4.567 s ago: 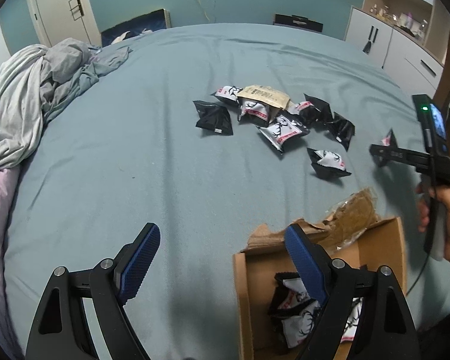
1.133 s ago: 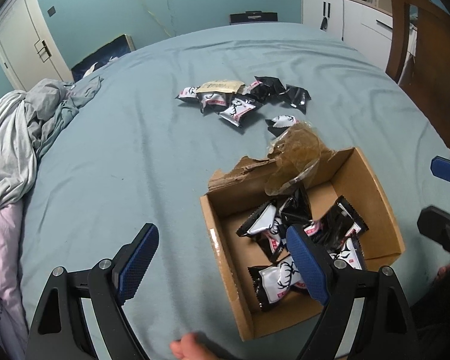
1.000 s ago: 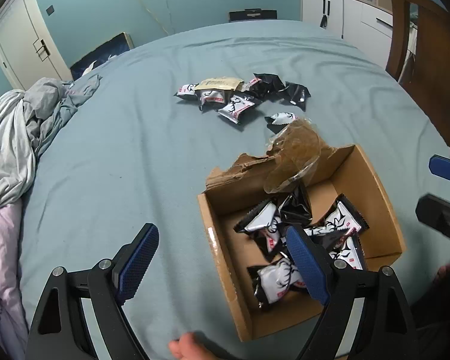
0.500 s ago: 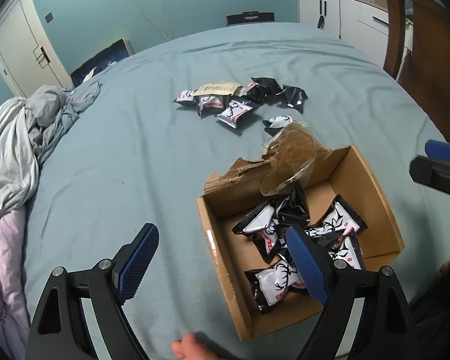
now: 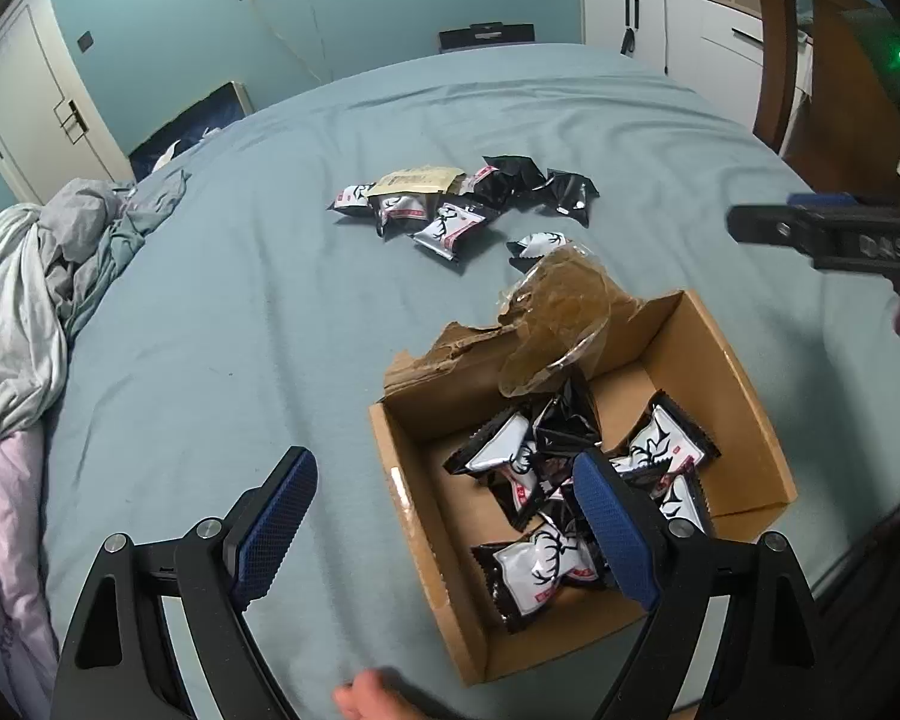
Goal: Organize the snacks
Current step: 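Grasp a white packet with the right tool while the left tool reaches the pile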
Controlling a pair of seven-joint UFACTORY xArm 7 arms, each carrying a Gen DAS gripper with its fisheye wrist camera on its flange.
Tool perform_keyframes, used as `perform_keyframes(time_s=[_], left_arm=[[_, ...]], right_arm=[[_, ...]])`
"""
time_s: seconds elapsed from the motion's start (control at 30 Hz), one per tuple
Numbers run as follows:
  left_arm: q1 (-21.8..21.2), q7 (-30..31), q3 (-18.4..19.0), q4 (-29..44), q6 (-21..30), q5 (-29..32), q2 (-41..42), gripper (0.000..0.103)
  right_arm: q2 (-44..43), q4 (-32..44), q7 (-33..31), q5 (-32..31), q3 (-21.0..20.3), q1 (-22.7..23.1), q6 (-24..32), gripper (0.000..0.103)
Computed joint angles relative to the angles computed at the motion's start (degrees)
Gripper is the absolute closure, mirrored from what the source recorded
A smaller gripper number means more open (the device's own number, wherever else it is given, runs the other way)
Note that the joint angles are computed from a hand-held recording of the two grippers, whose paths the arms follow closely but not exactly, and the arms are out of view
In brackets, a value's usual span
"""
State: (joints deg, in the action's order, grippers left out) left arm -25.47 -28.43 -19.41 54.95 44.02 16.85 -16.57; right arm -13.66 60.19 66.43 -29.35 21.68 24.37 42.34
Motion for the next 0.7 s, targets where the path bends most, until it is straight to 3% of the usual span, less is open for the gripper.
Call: perform_keyframes(time_s=[0.4,0.7], left_arm=[[0.25,-0.97,0.15,1.07,-0.03,1.63,1.6,0.014],[0.52,0.1,2.0,1.34,-0.84,-2.17,1.76,0.014]], right_arm=[[7.12,3.29,-5.83,-4.25,-4.1,-1.11,-4.78,0.019],[18.47,10.91,-13.22,0.31,-9.07,0.6,-6.45,0.019]])
